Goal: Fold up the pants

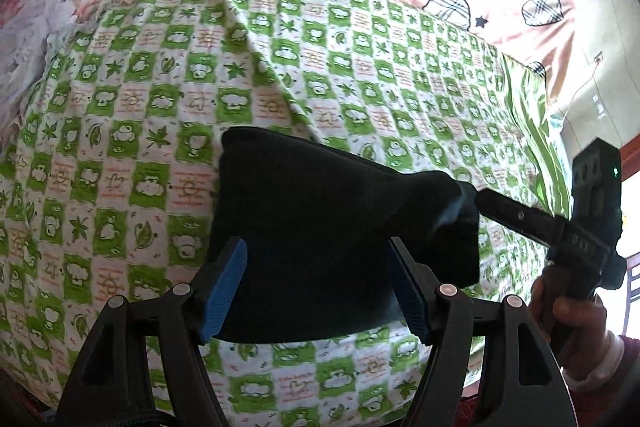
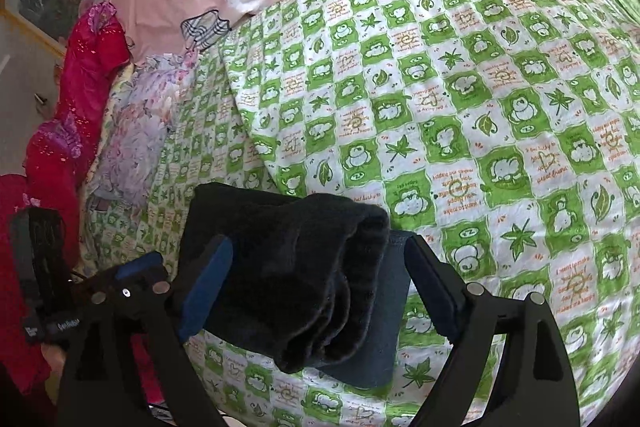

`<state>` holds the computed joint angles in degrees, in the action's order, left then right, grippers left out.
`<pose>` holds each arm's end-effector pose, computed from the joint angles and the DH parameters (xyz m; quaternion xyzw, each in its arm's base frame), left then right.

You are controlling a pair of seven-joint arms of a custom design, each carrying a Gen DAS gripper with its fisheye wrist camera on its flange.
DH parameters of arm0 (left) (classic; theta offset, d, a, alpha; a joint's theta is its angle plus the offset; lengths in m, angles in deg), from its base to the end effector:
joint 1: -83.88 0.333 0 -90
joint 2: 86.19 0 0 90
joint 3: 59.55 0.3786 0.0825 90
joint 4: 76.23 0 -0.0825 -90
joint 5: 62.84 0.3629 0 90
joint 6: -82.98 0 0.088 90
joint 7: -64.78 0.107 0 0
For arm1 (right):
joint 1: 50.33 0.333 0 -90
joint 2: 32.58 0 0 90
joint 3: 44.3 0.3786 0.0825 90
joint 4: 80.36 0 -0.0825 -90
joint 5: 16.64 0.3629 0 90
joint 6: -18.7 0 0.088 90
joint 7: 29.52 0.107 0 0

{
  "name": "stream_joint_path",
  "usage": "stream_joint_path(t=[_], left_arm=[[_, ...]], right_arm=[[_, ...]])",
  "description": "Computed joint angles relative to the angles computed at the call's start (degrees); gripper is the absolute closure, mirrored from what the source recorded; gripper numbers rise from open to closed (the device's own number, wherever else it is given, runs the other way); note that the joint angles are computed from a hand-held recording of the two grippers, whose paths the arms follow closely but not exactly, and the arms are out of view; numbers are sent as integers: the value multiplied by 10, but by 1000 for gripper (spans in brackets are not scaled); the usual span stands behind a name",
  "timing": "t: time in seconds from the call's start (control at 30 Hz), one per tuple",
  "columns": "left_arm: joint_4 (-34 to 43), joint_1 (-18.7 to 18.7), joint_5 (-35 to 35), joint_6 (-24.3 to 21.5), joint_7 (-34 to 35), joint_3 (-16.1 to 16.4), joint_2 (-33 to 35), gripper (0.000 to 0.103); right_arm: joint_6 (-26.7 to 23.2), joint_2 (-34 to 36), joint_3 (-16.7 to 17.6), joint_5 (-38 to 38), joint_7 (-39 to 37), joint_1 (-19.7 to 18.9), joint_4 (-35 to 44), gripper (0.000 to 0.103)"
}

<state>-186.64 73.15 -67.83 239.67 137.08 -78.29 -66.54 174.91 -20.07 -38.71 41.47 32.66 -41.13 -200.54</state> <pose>0.5882 -0.3010 0.4452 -0.6536 0.7148 -0.2484 0.0151 0.5857 0.1184 0.4233 -0.6205 0.7068 0.0445 0.3368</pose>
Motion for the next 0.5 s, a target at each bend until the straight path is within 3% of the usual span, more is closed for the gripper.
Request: stream_joint_path(t=[0.3, 0.5], left_arm=[[16, 17, -9, -21, 15, -1, 20, 29], [25, 34, -31, -35, 34, -7, 34, 28]], right_arm=[[-1, 16, -3, -42, 75, 13, -3, 15], [3, 23, 3, -28, 105, 7, -3, 15]])
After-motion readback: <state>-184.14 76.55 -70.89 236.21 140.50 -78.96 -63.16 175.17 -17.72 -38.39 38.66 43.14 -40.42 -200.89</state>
